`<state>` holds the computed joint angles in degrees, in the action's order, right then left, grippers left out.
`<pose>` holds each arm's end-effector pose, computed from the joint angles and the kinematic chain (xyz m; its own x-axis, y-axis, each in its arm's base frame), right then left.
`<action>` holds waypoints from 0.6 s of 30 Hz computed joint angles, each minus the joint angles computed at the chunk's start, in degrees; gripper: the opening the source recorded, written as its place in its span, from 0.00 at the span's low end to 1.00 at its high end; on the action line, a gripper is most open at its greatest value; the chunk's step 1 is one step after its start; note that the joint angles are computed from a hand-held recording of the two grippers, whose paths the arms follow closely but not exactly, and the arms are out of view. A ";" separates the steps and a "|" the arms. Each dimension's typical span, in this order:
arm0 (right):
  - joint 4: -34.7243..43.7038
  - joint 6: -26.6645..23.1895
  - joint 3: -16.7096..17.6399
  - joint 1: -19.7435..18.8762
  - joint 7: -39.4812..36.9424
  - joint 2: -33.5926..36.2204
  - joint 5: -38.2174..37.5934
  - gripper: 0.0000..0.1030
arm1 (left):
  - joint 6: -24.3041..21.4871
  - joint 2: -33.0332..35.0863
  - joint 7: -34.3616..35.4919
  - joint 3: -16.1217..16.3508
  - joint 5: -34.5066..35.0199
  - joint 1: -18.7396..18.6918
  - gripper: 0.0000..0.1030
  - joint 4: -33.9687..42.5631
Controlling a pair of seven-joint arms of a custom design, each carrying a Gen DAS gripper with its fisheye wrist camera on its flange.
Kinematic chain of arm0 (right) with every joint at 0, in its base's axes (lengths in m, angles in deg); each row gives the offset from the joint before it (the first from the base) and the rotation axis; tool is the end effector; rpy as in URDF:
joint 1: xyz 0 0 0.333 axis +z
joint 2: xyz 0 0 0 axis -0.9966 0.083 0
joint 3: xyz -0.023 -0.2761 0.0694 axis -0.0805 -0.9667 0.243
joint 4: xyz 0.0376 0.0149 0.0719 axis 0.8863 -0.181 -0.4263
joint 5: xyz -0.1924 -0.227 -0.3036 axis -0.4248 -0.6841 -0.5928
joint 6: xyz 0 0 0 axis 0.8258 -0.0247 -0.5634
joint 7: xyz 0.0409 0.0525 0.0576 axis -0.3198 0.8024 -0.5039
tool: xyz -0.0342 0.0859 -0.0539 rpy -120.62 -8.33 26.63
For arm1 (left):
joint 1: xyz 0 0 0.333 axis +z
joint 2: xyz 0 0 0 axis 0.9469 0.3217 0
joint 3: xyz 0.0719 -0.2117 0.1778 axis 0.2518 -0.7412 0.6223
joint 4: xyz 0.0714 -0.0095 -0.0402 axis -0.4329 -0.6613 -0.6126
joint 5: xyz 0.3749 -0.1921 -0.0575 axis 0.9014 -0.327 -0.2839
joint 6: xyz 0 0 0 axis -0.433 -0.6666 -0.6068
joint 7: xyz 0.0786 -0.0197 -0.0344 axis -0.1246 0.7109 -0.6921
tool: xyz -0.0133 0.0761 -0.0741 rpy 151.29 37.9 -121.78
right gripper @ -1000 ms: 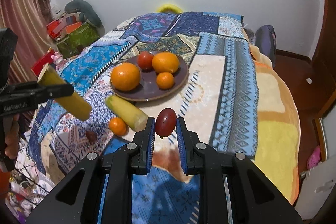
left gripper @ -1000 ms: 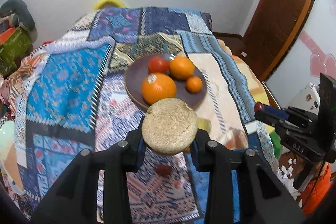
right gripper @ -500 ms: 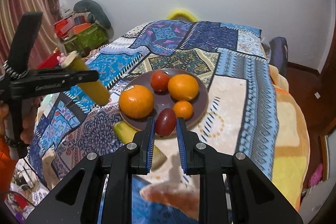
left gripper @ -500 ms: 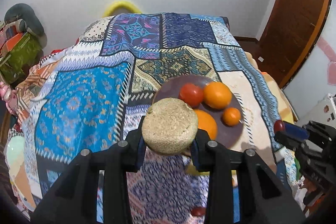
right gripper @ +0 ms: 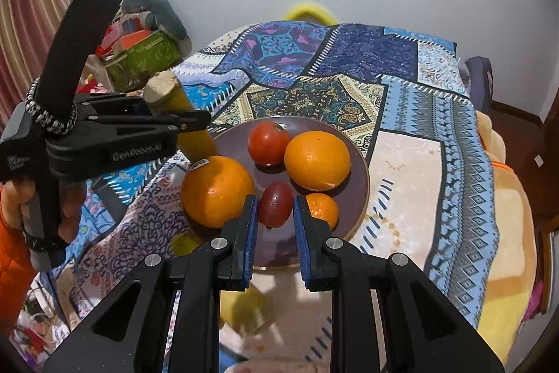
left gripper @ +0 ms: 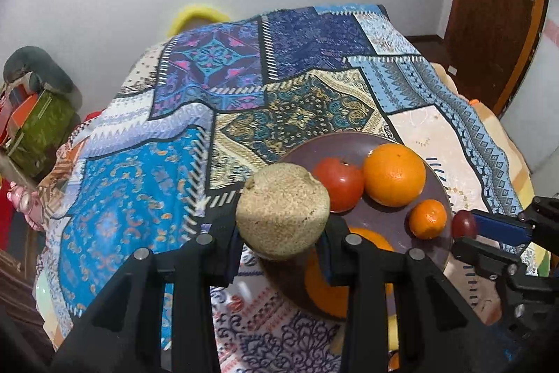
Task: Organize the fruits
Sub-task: 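Lower the yellow cylinder onto the plate with the left gripper while the right gripper drops the date there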
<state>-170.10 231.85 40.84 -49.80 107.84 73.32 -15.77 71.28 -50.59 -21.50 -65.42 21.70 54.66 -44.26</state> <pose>0.3902 0.4855 0.5155 0.2756 -0.9432 -0.1856 -0.7514 -0.0910 -0.6535 0.5342 -0.3264 0.4536 -0.3725 -0.9233 -0.0934 -0.7207 0.3512 -0.5977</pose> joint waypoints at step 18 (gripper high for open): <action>2.58 1.01 -1.32 -0.10 -3.94 4.23 3.04 0.18 | 2.52 -1.16 15.28 -0.67 -17.99 -0.94 0.45 -1.49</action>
<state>-167.52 232.87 39.51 -49.91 103.90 77.55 -12.73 73.80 -51.76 -6.22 -66.09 3.70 53.72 -45.75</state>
